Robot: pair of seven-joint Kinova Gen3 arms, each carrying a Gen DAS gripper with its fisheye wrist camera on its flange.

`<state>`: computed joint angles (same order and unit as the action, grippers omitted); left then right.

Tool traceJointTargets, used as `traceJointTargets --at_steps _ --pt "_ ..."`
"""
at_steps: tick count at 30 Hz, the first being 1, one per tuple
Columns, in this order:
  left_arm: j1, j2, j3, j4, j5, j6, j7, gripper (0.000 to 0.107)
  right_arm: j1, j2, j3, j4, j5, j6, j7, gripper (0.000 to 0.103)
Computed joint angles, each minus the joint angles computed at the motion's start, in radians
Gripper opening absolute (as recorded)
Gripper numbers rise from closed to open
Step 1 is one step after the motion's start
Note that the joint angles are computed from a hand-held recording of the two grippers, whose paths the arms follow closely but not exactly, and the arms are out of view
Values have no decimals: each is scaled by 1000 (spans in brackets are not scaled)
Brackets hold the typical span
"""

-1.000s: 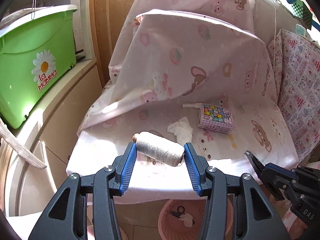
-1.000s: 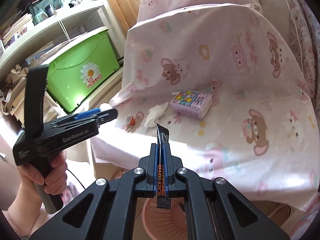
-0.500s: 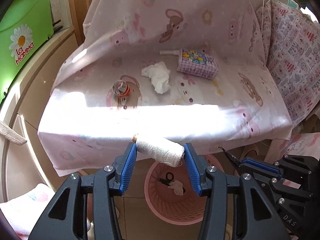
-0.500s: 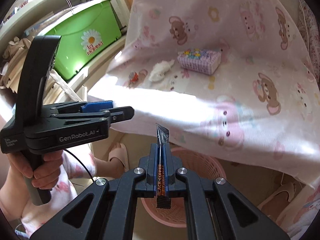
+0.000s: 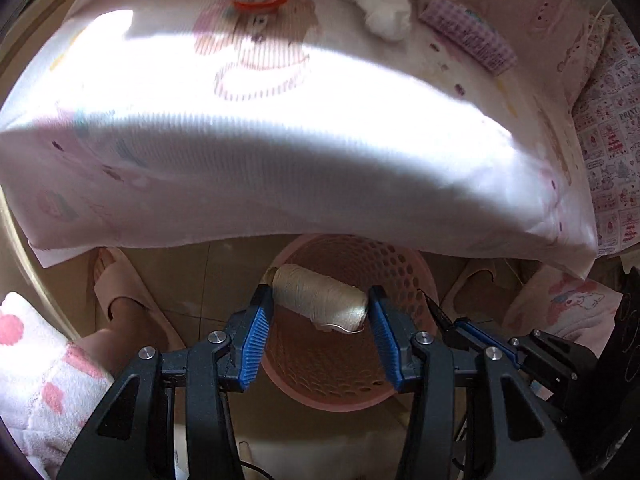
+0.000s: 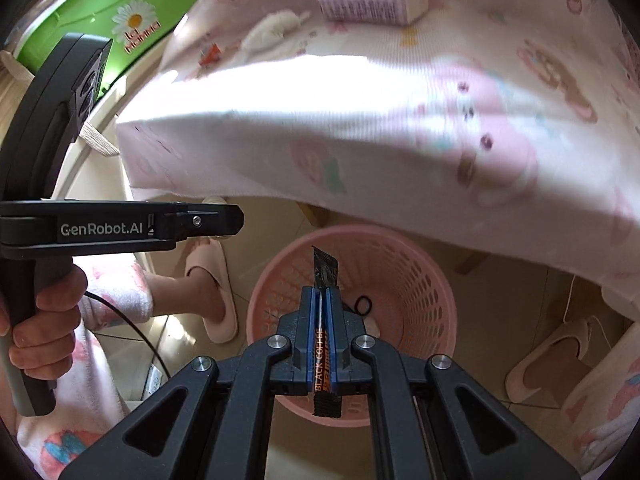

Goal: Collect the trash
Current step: 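Carry the spool and coffee stick down over the pink wastebasket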

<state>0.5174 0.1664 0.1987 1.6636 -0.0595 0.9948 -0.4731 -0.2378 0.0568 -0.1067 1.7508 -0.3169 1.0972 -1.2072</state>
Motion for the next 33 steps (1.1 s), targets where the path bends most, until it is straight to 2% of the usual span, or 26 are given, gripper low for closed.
traceJointTargets --at_steps 4,8,12,15,17,19,21,23,25,28,33 --pt "9 47 0 1 0 3 8 47 -38 21 -22 22 67 -27 -43 6" --pt "80 116 -18 -46 -91 75 33 47 -73 27 -36 47 125 -64 -94 6" --pt "47 146 -20 -17 -26 45 9 47 -91 63 -35 71 161 -79 -156 6" --pt "52 179 -24 -32 -16 63 -5 47 -140 93 -19 85 236 -108 -236 6" --pt "60 192 -25 -40 -15 68 -15 47 -105 139 -44 57 223 -69 -258 6" --pt "63 199 -26 -29 -7 52 -27 47 -92 174 -25 46 186 -49 -245 6" --pt "64 189 -30 16 -1 -19 -35 47 -77 202 -25 52 169 -64 -234 6" --pt "91 185 -46 43 -46 -61 -8 47 -66 209 -26 85 158 -118 -216 6" --pt "110 209 -51 30 -84 -45 0 47 -83 219 -19 113 197 -162 -247 6" --pt "101 237 -45 26 -58 -34 -12 48 -100 243 -12 118 243 -170 -284 6" --pt "106 250 -34 8 -42 -26 -62 48 -88 262 -12 116 250 -175 -303 6"
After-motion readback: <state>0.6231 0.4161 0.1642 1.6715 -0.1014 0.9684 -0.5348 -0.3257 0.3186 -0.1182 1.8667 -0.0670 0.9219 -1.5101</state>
